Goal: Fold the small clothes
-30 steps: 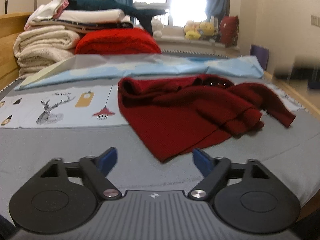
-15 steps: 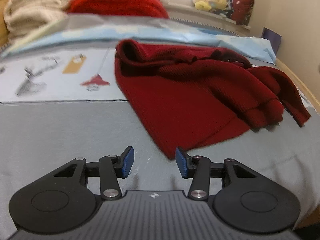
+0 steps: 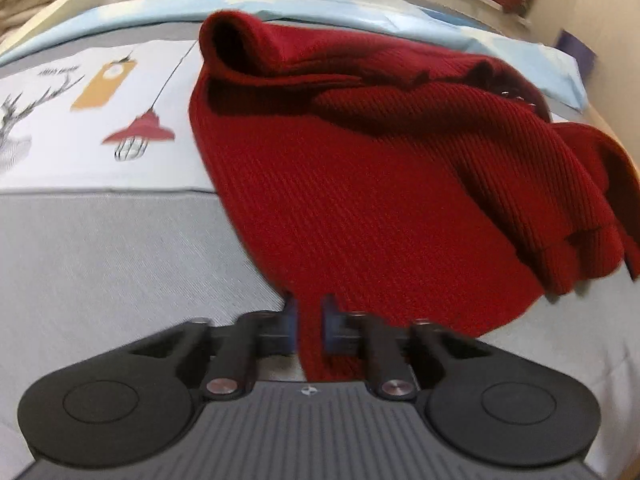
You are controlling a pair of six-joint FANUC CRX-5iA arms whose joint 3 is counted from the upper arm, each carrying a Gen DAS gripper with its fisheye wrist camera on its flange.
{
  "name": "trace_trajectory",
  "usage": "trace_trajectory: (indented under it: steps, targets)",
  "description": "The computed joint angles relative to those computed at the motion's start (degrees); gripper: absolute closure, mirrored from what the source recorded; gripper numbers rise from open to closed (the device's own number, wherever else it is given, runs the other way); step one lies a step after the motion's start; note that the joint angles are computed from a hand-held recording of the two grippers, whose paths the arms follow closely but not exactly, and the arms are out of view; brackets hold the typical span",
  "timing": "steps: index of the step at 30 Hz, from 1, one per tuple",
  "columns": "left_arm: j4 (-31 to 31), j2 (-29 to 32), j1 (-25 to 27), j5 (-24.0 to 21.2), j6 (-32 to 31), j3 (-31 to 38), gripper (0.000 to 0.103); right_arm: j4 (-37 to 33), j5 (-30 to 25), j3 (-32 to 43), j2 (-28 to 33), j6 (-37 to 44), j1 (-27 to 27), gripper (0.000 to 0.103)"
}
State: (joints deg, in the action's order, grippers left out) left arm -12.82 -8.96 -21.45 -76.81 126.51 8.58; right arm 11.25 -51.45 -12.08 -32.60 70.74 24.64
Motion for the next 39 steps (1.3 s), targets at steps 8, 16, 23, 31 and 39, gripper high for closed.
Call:
trace_trajectory:
  steps: [8,16,23,31,39]
  targets:
    - [5.34,-13.90,12.83,-3.61,-28.88,-4.77,0.097,-3.70,-1.39,2.13,2.32,-3.24,-4.07,0.066]
    - [20.36,-24.31,37.44,-19.82,-59.62,-14.99,0.097,-4.68,-6.08,3.50,4.92,-7.51,-4.62,0.075]
    - [32.25,-27.30,53.62,-22.22,-63.91,-20.48,0.069,-13.80,-21.85,10.41,13.81,-3.97,-5.01,0.062]
    - [27.98,-22.78,47.71,-22.74,-58.03,-18.86,0.061,-5.78,-25.80,9.25,20.51,-8.89,0.98,0.057]
    - [24.10,-20.41,38.46,-19.24,-53.54,-17.08,0.093,-9.24,-21.58,7.42,17.29,0.10,0.74,0.103]
